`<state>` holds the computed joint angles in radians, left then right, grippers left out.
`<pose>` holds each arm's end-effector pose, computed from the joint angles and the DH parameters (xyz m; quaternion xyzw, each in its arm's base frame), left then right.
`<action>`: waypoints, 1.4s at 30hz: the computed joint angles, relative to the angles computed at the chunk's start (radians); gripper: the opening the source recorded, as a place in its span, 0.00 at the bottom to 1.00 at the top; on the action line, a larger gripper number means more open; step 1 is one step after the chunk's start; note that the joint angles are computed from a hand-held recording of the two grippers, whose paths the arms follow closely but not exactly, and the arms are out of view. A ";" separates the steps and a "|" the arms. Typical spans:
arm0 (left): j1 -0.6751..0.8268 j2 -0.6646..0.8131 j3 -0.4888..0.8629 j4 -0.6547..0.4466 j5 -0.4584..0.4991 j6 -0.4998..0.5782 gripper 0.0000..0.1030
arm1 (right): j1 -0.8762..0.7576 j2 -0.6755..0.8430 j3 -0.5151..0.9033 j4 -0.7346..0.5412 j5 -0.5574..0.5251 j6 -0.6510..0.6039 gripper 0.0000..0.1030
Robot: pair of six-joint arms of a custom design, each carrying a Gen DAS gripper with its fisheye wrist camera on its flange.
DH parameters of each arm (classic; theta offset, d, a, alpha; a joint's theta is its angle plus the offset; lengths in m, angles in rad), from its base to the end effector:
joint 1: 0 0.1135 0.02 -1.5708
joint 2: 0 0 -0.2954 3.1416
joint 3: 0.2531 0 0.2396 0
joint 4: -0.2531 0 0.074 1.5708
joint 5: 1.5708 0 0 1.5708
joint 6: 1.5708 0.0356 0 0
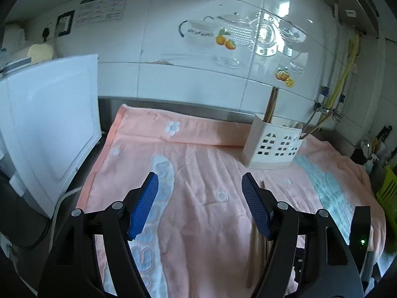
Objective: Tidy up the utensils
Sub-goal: 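Move both open tools back down to the chopstick pile, then close the right tool on a chopstick while the left tool grasps another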
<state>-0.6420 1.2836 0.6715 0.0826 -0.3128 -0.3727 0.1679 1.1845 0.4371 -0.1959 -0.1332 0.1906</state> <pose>0.2098 -0.1432 0.2581 0.0383 0.8596 -0.1206 0.4951 0.1804 0.0354 0.1850 -0.0098 0.9492 0.1172 0.2917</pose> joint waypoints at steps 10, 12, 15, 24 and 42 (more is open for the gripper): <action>0.012 -0.012 -0.058 0.031 0.027 -0.026 0.68 | 0.014 0.090 0.005 0.042 0.009 0.048 0.13; 0.011 -0.002 -0.068 0.037 0.035 -0.035 0.68 | 0.021 0.099 0.013 0.039 0.024 0.061 0.12; 0.000 0.021 -0.083 0.051 0.036 -0.046 0.68 | 0.031 0.115 0.024 0.037 0.052 0.070 0.11; -0.049 0.106 -0.119 0.095 0.064 -0.071 0.67 | -0.004 0.095 0.010 0.030 0.088 0.036 0.09; -0.195 0.402 -0.069 0.206 0.205 -0.094 0.20 | -0.228 -0.071 -0.048 0.024 -0.005 -0.142 0.06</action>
